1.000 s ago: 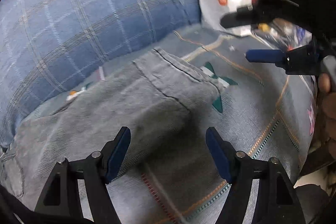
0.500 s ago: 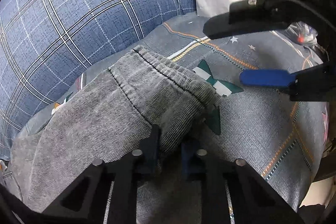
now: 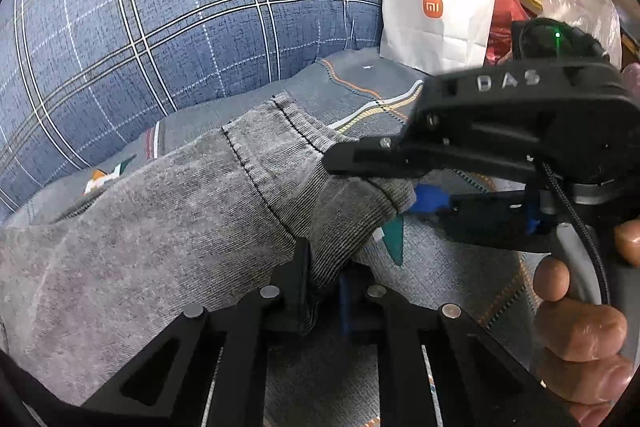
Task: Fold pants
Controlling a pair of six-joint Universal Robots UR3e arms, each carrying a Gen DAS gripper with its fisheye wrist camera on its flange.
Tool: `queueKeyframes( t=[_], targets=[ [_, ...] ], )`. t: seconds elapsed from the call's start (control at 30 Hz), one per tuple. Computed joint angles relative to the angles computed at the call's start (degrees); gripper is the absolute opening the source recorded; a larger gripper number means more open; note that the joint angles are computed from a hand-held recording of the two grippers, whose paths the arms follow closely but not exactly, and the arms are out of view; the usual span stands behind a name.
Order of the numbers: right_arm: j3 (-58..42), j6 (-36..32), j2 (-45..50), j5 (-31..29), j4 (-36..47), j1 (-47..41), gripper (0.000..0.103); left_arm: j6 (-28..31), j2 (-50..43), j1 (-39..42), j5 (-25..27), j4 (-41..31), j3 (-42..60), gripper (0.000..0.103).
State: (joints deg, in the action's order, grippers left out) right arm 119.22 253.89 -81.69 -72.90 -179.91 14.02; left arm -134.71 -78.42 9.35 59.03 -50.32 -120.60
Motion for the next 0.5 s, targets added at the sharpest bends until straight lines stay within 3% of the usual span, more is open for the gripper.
queueKeyframes(
  t=[0.03,0.2,0.5],
  targets=[
    [0.1,0.1,-0.1,-0.3,-0.8,0.2,0.016,1.0,0.6,1.0,-1.2,-1.9,0.2,0.012],
    [-9.6,-7.8,0.5,-5.4,3.9,4.5,0.014,5.1,7.3,8.2,-8.2,-12.8,1.7,0.011],
    [-32.7,-16.9,13.6,-5.6,7.9,12.3,0.014,24.3,12.7,31.8,-19.3,-46.4,8.2,0.01]
  ],
)
